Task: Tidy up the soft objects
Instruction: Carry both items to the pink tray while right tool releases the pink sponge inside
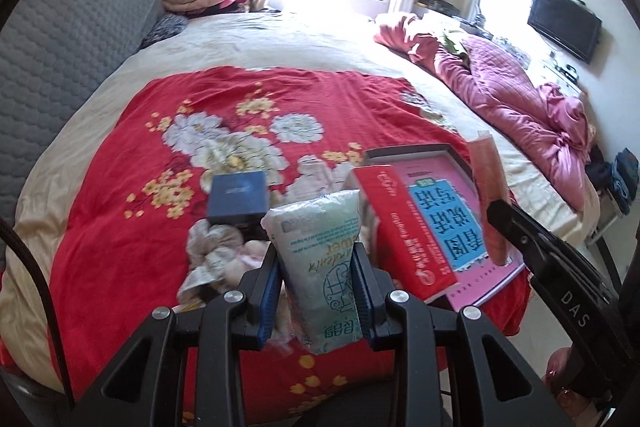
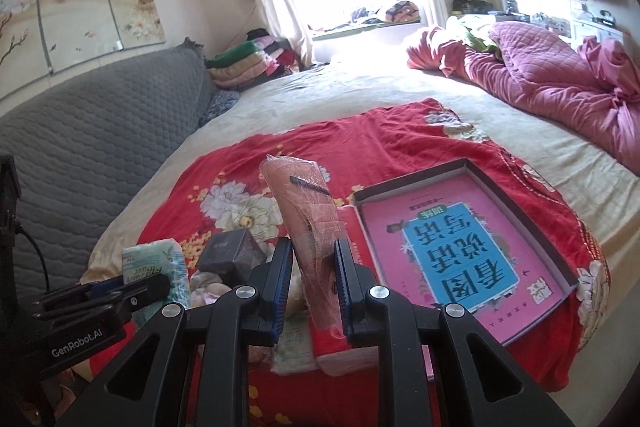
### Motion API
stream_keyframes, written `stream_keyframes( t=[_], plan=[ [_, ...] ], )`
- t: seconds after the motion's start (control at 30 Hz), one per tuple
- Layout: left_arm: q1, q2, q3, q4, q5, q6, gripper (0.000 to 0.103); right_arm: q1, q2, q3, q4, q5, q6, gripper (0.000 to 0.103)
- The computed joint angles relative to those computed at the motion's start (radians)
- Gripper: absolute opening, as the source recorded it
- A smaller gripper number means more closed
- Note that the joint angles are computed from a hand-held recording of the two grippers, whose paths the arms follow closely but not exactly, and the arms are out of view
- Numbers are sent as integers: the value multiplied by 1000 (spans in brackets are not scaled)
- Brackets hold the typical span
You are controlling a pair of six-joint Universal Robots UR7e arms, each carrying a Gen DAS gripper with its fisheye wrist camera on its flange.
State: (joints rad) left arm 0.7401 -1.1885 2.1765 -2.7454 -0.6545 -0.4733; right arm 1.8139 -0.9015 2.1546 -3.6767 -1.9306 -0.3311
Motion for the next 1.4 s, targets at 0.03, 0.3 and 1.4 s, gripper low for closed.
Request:
stream_keyframes(
  t=[0.03,0.3,1.4],
  plan=[
    [-7,12,-6,-4,1,6,33,-3,-7,5,-7,-1,-2,22],
    [-31,96,-61,-16,-19,39,33,-35,-45,33,-54,-17,-14,22],
    [60,555,-508,276,-234,168,34,-306,-88,-34,96,-115,37,22]
  ],
)
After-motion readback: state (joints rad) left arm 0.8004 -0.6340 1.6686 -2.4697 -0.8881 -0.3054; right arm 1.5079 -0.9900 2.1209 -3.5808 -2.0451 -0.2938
